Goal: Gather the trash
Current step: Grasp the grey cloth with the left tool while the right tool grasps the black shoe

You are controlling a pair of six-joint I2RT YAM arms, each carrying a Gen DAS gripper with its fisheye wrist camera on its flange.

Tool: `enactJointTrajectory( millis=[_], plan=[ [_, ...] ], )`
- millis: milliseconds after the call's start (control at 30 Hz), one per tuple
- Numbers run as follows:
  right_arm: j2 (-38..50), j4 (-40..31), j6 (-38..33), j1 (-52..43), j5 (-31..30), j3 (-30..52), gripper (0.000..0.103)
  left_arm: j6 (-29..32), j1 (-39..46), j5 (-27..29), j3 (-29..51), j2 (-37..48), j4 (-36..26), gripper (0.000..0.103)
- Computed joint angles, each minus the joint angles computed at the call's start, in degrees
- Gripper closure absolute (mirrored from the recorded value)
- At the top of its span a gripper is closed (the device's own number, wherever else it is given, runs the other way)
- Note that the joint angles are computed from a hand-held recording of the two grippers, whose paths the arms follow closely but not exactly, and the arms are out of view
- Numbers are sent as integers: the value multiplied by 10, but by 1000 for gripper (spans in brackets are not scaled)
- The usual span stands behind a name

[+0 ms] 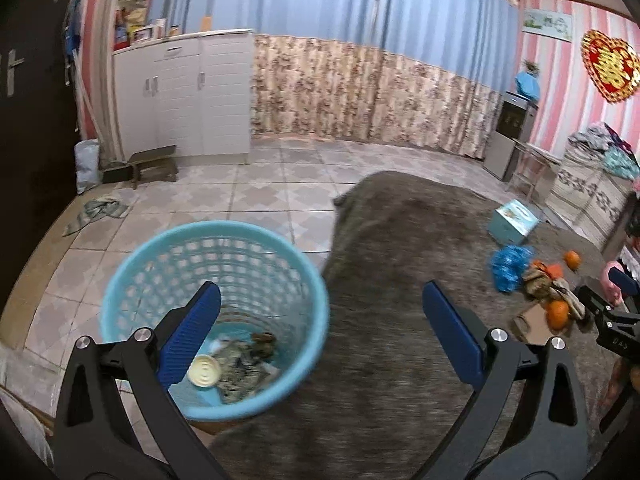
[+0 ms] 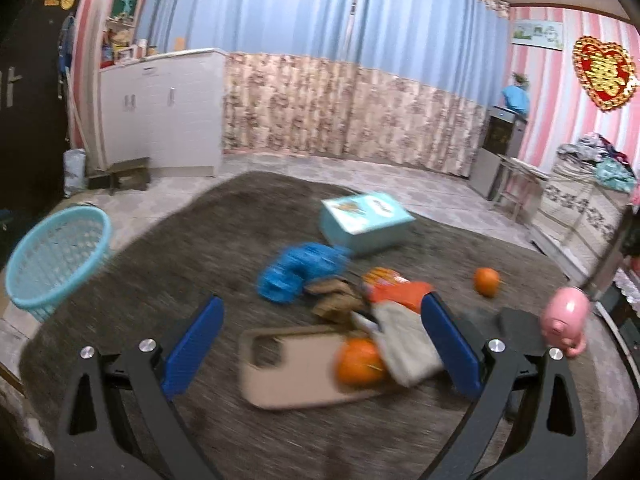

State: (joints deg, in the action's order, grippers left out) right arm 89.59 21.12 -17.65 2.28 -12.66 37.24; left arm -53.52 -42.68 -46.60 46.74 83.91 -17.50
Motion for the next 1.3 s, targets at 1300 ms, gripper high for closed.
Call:
enactJointTrajectory(
  millis=[1300],
  plan=[
    [262, -118, -84, -203, -119, 256, 26, 115, -67, 110, 530, 443, -45, 6]
  ],
)
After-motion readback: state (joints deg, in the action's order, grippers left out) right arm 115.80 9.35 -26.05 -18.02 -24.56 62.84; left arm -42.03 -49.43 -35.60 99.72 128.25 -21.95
